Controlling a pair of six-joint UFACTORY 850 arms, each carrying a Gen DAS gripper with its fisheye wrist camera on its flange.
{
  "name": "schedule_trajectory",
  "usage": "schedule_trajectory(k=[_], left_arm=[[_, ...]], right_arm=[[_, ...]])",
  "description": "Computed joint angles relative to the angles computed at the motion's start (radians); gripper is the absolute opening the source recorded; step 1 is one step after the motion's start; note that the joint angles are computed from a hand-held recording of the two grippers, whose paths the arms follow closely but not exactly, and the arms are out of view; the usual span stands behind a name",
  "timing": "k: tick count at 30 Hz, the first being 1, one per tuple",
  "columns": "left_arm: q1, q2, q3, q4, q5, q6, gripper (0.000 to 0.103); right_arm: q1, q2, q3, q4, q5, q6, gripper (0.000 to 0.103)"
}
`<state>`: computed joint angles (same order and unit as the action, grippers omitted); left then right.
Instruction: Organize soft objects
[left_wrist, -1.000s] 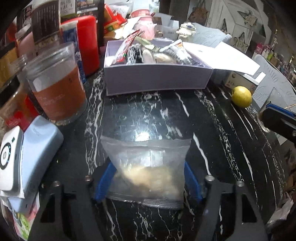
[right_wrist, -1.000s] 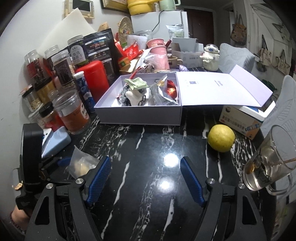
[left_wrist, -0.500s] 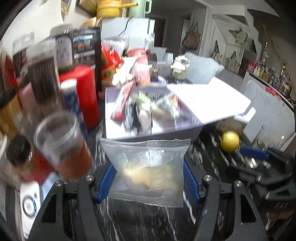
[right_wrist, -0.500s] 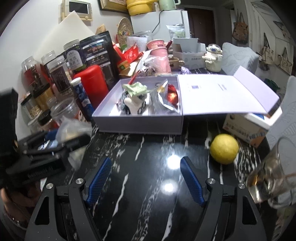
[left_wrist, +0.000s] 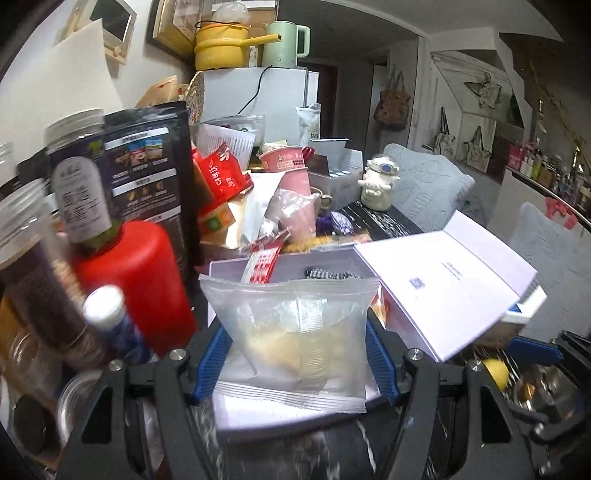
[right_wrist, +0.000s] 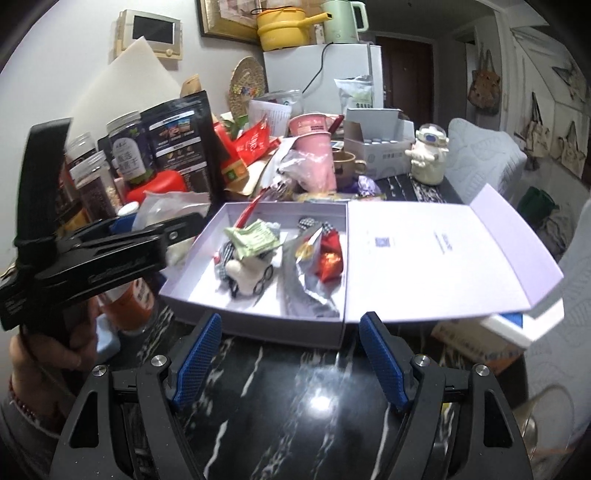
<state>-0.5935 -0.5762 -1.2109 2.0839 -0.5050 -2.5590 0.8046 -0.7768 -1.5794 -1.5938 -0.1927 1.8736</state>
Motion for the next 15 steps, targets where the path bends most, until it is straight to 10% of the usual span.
schedule_trajectory(k=[15], left_arm=[[0.032,-0.154,-0.189,-0.548,0.094,0.537,0.082]], right_arm=[[-0.032,-0.094,-0.129,0.543,0.006,-0.582,0.078]])
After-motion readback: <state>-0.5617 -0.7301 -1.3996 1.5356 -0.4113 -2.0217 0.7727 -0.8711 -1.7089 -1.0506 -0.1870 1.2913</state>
